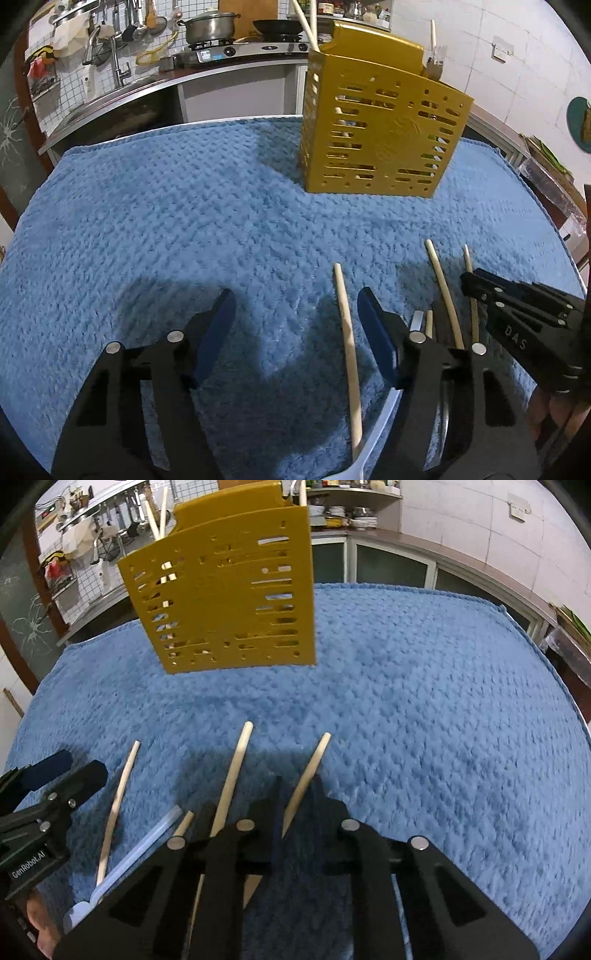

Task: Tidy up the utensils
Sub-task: 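Withdraw both open tools and move them down to the loose chopsticks, then grasp a wooden chopstick with the left tool while the right tool grasps another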

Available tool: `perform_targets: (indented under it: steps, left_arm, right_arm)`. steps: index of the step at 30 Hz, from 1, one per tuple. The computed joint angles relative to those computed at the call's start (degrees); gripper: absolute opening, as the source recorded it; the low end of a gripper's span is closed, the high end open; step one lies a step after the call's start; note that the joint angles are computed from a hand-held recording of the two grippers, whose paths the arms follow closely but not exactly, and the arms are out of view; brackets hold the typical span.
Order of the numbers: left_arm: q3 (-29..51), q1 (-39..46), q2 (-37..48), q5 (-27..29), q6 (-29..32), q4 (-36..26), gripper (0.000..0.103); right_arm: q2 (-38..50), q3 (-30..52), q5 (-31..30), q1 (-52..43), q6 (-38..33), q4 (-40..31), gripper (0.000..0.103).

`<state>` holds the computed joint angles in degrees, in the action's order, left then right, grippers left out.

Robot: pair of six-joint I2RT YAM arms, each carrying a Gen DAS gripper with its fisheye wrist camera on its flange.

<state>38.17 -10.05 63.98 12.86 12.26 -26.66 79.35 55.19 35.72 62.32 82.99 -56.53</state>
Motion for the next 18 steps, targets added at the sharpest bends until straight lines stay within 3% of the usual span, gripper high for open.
perform_targets:
  steps: [12,18]
  left_arm:
    - [1.7,-4.2,4.9,-1.0,-0.9,-1.3,0.029]
    - [3.6,-8.8,7.7,-5.3,-2.1,-1.9,0.02]
  right_arm:
    - [-3.2,-1.3,-4.3,-3.9,-5.4,2.6,0.014]
    - [-3.2,-1.2,-5.1,-5.0,-5.7,2.4,0.014]
